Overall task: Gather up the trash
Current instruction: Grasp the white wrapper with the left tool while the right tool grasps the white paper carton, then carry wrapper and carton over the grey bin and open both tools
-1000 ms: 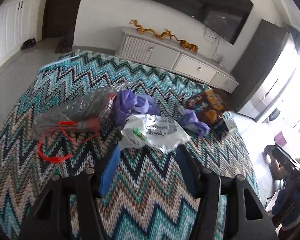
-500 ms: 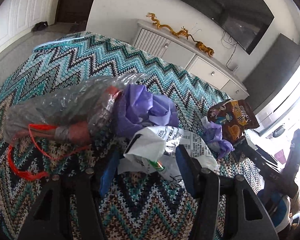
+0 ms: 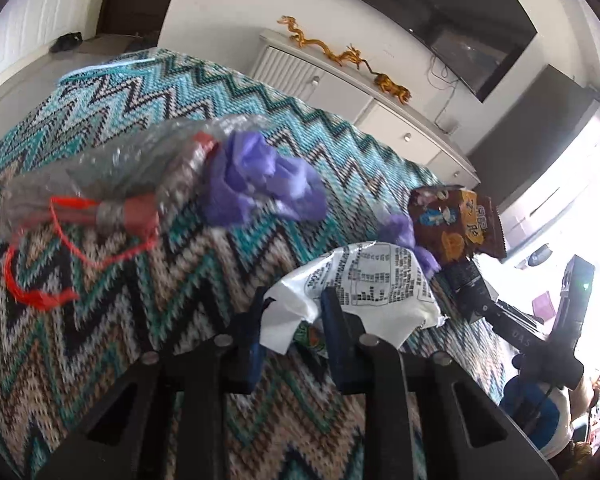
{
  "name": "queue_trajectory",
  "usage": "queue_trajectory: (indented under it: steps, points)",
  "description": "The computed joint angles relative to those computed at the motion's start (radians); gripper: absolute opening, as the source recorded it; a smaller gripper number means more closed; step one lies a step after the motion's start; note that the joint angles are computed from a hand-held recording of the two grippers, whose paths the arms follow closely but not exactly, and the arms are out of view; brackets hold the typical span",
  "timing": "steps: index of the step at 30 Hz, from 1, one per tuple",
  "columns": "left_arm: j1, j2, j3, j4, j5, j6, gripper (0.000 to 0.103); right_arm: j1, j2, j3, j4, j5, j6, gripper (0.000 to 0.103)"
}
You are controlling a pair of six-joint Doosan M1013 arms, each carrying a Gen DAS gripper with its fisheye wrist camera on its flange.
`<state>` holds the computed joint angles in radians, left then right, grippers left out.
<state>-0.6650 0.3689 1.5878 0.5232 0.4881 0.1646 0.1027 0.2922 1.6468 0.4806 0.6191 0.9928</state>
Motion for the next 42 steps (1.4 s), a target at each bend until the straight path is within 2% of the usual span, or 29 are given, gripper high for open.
queue_trajectory:
  steps: [6,9,16,24,28,35,40,42]
  points:
    - [-0.030,-0.036,0.035,0.000,-0.015,0.027,0.018,-0.021,-0.077,0.088,0.019,0.018,-0.034,0.050]
    - [-0.047,-0.062,0.059,0.024,-0.016,0.008,0.018,-0.048,-0.125,0.140,0.064,0.051,-0.068,0.050]
    - [-0.087,-0.119,0.108,0.114,-0.008,-0.069,0.018,-0.097,-0.241,0.249,0.126,0.094,-0.132,0.050]
    - [-0.131,-0.183,0.147,0.268,0.019,-0.195,0.018,-0.114,-0.346,0.316,0.179,0.075,-0.179,0.049]
    - [-0.154,-0.203,0.148,0.320,0.044,-0.222,0.018,-0.131,-0.376,0.332,0.215,0.087,-0.206,0.049]
    - [-0.180,-0.204,0.128,0.328,0.062,-0.198,0.018,-0.169,-0.394,0.353,0.290,0.130,-0.248,0.049]
    - [-0.188,-0.190,0.102,0.309,0.070,-0.160,0.018,-0.202,-0.381,0.348,0.372,0.148,-0.256,0.048]
    - [-0.188,-0.184,0.095,0.302,0.072,-0.150,0.018,-0.195,-0.369,0.335,0.391,0.129,-0.250,0.048]
